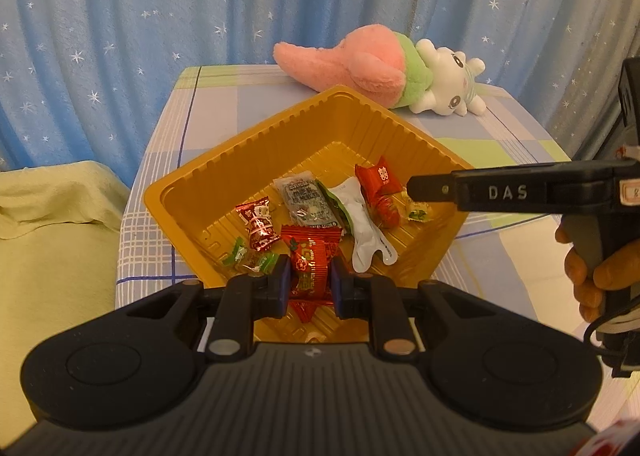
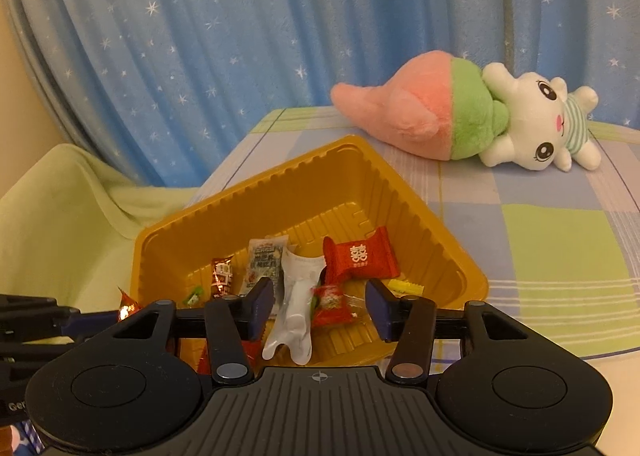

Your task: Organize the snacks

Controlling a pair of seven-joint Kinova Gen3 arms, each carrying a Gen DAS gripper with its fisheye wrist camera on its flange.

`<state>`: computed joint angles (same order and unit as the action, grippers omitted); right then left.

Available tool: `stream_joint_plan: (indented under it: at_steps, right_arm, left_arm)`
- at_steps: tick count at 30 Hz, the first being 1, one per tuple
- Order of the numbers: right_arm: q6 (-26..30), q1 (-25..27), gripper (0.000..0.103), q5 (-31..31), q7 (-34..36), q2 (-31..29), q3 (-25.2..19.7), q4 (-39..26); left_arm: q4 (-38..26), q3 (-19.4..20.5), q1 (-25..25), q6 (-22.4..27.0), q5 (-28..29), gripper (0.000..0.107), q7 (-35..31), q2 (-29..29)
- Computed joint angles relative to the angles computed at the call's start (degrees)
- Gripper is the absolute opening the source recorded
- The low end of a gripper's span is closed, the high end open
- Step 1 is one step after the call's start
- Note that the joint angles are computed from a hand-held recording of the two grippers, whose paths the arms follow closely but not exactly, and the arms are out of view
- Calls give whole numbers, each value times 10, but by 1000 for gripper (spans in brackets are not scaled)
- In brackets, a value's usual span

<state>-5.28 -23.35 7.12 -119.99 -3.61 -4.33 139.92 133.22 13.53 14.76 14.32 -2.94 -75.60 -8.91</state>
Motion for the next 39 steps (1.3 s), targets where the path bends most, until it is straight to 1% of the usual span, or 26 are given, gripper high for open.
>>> stream_joint_plan:
  at_steps: [3,8,11,12,14,17,18,20,23,25,28,30,31,33,36,38,39]
  right_arm:
    - [4,-6,52,3,-10,-5,7,1]
    - [13,39,53,-53,30,-11,-43,2]
    - [13,48,53,-80,46,-17,-55,7]
    - [13,47,53,-86,48,-19,-56,9]
    - [13,66,53,-106,62,-23,-76,11]
    - [17,117,54,-145,89,-32,-131,13]
    - [19,130,54,-156,95,-35,-146,14]
    - [21,140,55,-169,100,-44,-158,17]
    - [25,169,58,-186,103,-57,-187,20]
    - [30,179,61,-192,99,-69,-197,23]
    - [41,205,66,-195,89,-85,-223,25]
    - [47,205,69,-191,77,-98,-225,27]
    - [48,202,72,-189,70,-105,-222,30]
    - [54,193,75,-184,57,-121,-217,34]
    - [72,187,78,-174,38,-151,-215,41]
    - [84,165,80,-169,25,-175,-199,50]
    - [90,150,80,-167,21,-187,-187,55]
  left_arm:
    - [0,-12,10,-1,11,18,-14,2]
    - [-1,-32,26,-2,37,18,-44,7]
    - [-2,-39,31,-3,53,18,-64,11]
    - [-3,-50,38,-2,67,18,-79,13]
    - [-4,-51,37,-2,77,18,-89,16]
    - [-3,-48,33,-4,82,19,-97,20]
    - [-3,-53,37,-5,90,20,-106,21]
    - [-1,-67,47,-5,116,23,-133,21]
    - [3,-68,47,-5,130,27,-147,17]
    - [7,-73,50,-3,142,31,-159,11]
    - [12,-61,40,2,136,34,-150,-2]
    - [16,-56,36,7,133,37,-142,-16]
    - [18,-53,33,11,131,41,-136,-24]
    - [20,-33,18,23,117,47,-110,-45]
    - [25,-5,2,45,95,49,-73,-83]
    - [24,20,-10,67,81,53,-44,-107]
    - [23,31,-14,79,76,57,-30,-119]
